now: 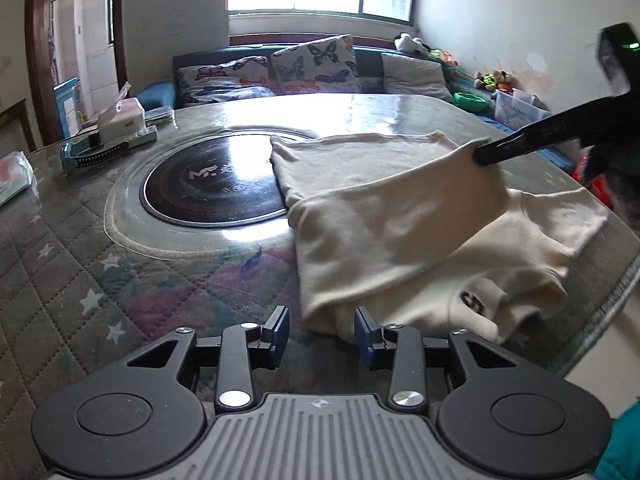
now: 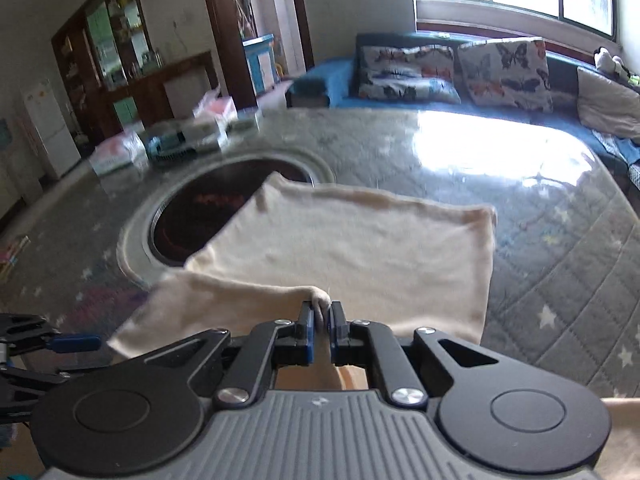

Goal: Fold clothes

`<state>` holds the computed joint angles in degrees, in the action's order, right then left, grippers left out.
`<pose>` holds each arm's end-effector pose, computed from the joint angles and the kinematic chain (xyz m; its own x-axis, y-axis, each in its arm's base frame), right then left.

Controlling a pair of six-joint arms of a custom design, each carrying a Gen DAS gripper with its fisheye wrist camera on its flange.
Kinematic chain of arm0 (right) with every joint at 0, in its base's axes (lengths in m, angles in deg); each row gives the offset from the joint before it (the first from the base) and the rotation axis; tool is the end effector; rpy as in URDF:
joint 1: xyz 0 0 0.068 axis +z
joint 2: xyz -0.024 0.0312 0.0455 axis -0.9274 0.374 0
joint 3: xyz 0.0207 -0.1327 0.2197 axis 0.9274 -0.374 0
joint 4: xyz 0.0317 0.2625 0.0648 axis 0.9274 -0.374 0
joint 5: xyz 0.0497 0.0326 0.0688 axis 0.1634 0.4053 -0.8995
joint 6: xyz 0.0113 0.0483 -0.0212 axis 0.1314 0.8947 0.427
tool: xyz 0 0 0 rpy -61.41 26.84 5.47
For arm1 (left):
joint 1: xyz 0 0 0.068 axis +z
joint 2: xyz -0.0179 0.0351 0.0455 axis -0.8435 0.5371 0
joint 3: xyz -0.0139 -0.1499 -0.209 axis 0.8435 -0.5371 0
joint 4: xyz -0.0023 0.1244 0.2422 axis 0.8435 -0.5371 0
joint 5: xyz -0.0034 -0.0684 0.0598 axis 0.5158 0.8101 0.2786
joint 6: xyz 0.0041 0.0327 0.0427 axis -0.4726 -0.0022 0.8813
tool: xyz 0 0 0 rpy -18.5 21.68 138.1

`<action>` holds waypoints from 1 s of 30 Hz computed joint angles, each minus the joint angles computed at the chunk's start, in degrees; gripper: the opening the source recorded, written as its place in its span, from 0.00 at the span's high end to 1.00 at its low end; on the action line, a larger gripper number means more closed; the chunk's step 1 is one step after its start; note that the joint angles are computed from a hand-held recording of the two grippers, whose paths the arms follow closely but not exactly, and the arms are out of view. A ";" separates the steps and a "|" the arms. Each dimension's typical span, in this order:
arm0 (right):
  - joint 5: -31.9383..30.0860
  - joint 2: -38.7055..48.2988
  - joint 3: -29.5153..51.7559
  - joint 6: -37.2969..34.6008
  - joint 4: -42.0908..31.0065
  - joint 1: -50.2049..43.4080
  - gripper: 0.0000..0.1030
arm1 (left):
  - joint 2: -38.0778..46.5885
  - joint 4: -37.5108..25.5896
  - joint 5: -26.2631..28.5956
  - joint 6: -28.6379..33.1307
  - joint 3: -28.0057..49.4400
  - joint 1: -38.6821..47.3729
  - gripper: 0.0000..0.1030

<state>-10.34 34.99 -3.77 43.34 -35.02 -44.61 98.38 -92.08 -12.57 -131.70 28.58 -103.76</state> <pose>0.3275 0.1568 0.1711 -0.5552 -0.4291 -0.7124 -0.7206 0.6759 0.1545 0.1215 -0.0966 0.1778 -0.6575 -0.1285 -0.7424 -0.1431 0.9887 -0.0444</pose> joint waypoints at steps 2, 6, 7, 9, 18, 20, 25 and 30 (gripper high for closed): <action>-0.76 -1.45 0.07 0.04 -0.32 -0.11 0.94 | -0.72 0.68 0.86 1.11 -0.44 0.95 0.63; -4.29 -4.35 0.63 0.18 -3.38 -0.87 0.94 | -2.02 0.80 1.19 2.92 -1.49 1.51 0.78; -4.23 -4.75 0.39 -0.06 -3.36 -0.86 0.94 | -2.64 0.91 1.61 3.44 -1.89 1.82 0.85; -2.60 -4.42 -0.16 0.32 -2.57 -0.59 0.94 | -3.05 1.10 1.59 4.29 -2.37 1.97 0.91; 3.02 4.86 3.43 0.75 -4.54 -0.51 0.89 | -7.98 -3.26 5.49 6.36 -2.49 4.77 0.96; 4.83 4.09 1.54 -0.37 -2.10 -0.22 0.88 | -9.22 -3.80 7.28 7.70 -1.79 7.17 0.95; 5.23 1.76 -2.09 -3.69 2.30 0.78 0.88 | -6.46 1.52 11.15 12.58 0.48 14.07 0.94; 5.15 4.68 -0.92 -5.85 1.52 2.36 0.87 | 4.76 14.60 15.03 17.85 2.79 19.54 0.94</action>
<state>-5.19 39.67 -4.68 37.49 -33.51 -42.25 103.14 -77.47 2.45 -113.85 31.37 -84.22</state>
